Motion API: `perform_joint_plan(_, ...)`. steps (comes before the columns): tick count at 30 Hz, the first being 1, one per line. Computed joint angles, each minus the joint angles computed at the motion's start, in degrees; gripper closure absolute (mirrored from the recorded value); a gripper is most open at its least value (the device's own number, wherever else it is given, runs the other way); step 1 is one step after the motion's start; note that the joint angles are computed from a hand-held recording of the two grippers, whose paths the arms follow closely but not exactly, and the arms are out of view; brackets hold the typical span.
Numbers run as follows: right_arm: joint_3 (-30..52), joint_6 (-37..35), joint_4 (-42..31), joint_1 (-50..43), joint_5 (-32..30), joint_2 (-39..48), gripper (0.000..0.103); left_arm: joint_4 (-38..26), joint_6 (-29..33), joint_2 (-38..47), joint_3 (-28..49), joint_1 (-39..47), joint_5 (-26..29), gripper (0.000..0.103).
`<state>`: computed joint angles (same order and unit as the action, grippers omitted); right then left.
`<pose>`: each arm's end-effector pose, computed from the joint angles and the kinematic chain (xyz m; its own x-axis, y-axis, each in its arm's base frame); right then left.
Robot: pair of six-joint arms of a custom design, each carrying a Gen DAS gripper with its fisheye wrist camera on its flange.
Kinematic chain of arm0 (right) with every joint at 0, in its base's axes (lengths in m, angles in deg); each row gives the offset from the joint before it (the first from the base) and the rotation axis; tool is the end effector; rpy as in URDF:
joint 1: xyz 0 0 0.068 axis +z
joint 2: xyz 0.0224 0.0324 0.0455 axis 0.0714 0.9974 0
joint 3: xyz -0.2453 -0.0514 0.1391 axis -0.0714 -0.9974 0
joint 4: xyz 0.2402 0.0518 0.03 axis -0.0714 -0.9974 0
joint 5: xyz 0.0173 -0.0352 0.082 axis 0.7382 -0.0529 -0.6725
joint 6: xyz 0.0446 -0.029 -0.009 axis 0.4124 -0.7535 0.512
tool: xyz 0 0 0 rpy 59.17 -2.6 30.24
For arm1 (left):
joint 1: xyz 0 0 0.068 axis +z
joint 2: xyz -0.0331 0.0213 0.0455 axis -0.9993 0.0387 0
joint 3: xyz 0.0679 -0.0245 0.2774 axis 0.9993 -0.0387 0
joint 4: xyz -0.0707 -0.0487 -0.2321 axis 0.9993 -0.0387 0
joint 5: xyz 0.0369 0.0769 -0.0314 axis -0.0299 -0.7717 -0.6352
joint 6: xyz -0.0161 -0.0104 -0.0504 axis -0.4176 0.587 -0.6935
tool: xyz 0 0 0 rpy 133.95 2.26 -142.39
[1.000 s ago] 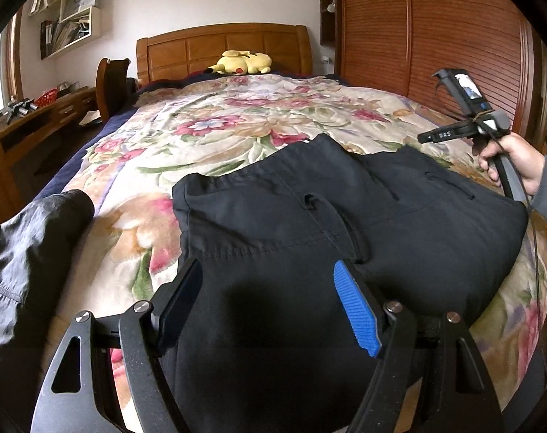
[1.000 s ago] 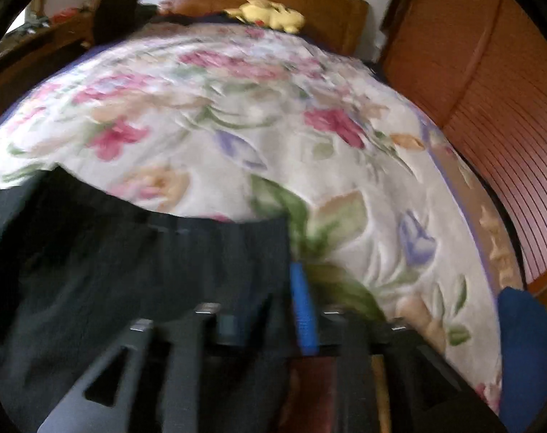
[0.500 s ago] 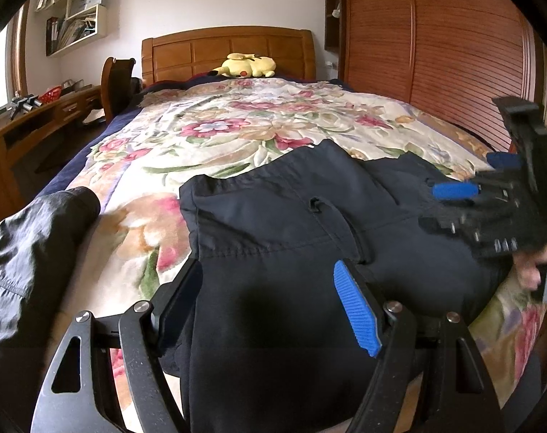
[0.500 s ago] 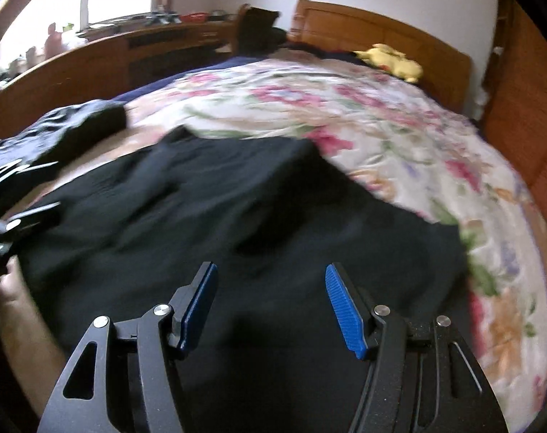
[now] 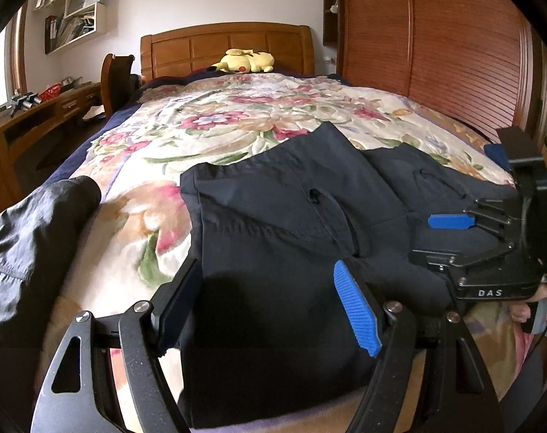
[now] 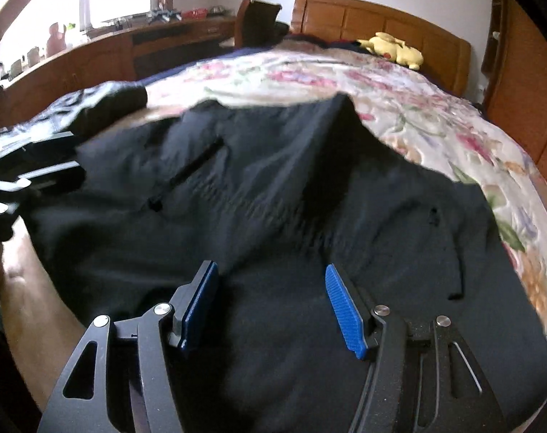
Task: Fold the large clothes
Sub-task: 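Smooth the folded coat flat with both open grippers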
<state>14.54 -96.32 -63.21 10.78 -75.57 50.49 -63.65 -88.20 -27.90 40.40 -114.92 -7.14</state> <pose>0.2444 0.0463 0.1916 -0.3093 -0.6209 -0.7203 -0.8192 0.5586 -0.1298 0.1332 -0.0464 0.1404 -0.5771 -0.1668 -0.7994 -0.2781 0.9606 0.0003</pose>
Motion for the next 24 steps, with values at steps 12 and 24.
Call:
perform_joint_plan(12,-1.7,-4.4,-9.6,-7.4,-8.0,-10.7,0.039,-5.3,-6.6,-3.1,-2.0,-5.4,-4.0,0.027)
perform_joint_plan(24,-13.6,-5.3,3.8,-4.6,-4.1,-13.4,0.039,-8.5,-10.4,-5.4,-2.9,-7.4,-6.4,0.027)
